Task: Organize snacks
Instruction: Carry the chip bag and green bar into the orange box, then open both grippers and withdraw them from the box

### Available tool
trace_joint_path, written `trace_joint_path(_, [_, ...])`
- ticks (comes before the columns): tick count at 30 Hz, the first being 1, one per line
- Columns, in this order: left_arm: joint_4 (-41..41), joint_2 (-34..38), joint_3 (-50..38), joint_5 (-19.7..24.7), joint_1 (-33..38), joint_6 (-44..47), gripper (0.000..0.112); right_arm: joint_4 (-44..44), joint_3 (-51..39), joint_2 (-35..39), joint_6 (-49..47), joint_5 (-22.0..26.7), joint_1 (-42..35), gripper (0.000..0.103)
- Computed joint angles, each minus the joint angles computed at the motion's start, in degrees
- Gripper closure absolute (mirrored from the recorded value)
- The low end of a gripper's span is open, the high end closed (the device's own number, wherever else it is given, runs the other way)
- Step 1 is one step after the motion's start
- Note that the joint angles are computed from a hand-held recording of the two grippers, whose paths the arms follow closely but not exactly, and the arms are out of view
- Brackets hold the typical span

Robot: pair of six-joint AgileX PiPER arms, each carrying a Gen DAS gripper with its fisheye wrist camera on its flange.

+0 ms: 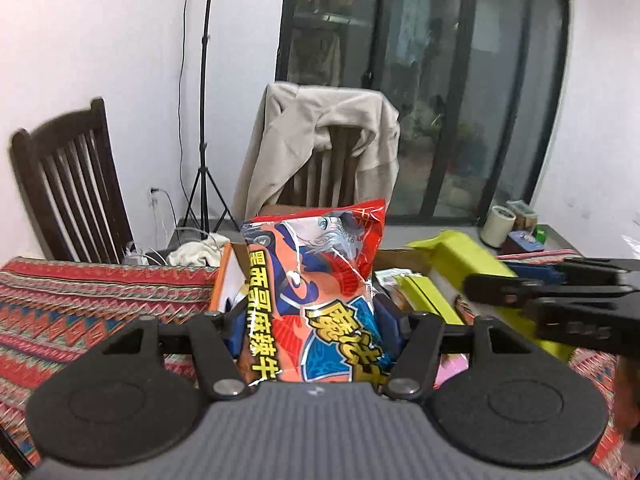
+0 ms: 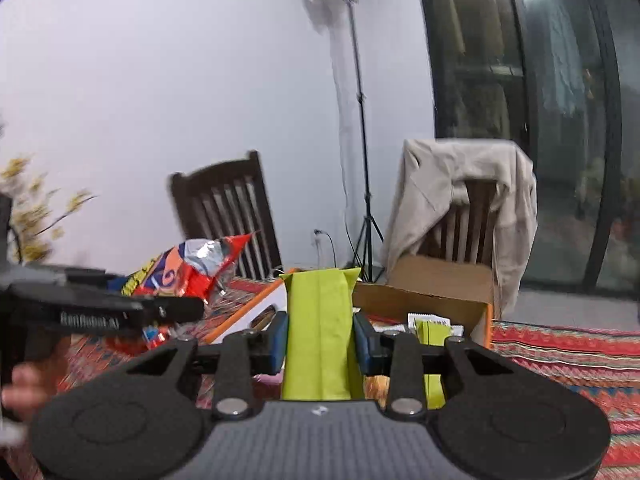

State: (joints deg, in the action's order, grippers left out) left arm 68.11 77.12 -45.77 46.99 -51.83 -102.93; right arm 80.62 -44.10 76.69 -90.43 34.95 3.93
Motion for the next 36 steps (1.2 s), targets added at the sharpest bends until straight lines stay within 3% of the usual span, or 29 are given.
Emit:
trace_joint_path(2, [0.49,3.91,-1.65,-7.17,6.65,1.39,0.050,0.63,-6.17,8.54,1.89,-8.28,5.66,0.070])
trace_joint_path(3, [1.41,6.51,-2.63,-10.13,9.34,1.13,0.050,0.97,-8.86,12.68,3.05,-10.15,7.03,0.070])
trace_joint_path(7, [5.23,13.94,-5.11,-17.28,15.82,-1.28,0.050,-2.33,-19.17,26.54,12.04,-12.31,8.86,0.070])
trace_joint_path(11, [6.71,19.92,-8.45,-21.85,19.92,-1.98,0.050,-4.22,-25.01,34.91,16.91,-14.10,10.44,0.068])
trace_joint_path(13, [7.23,21.21,-8.88,-22.63,20.92,-2.02,0.050,-1.72,-25.76,36.96,15.27,-14.43,10.47,0.069])
trace_joint_path(17, [6.78,24.02,-11.11,-24.37,22.96,-1.01,0.050,6.03,-23.58,36.17,5.97,-15.90,9.18,0.040])
trace_joint_path(21, [-1.37,27.50,-15.19,-27.69,24.33,6.69,0.046,7.91,-21.10,32.42,2.47,-16.67,6.73,0.036])
trace_joint_path(22, [-4.80,28.01,-15.89,-28.37,24.50,9.87,0.040,7.09,-20.63,31.40,2.62,-17.00,6.18,0.034])
trace_joint_path(24, [-4.78,28.27,-16.14,-27.52,23.60,9.68,0.031,5.12,-20.79,30.24,3.18,-17.47,5.18,0.030])
trace_joint_path(26, [-3.41,27.27,-15.44,-26.79,22.90,9.02,0.030,3.41,-20.03,28.79,3.54,-17.55,4.41,0.030])
trace_joint_path(29, [-7.54,24.00,-14.26,-25.49,22.61,13.91,0.028,-1.47,-19.03,26.61,6.73,-15.83,3.02,0.029])
trace_joint_path(36, [-14.55,12.65,-10.56,-14.20,18.30,23.14,0.025,-14.97,-16.03,19.52,18.63,-10.54,0.41,0.028])
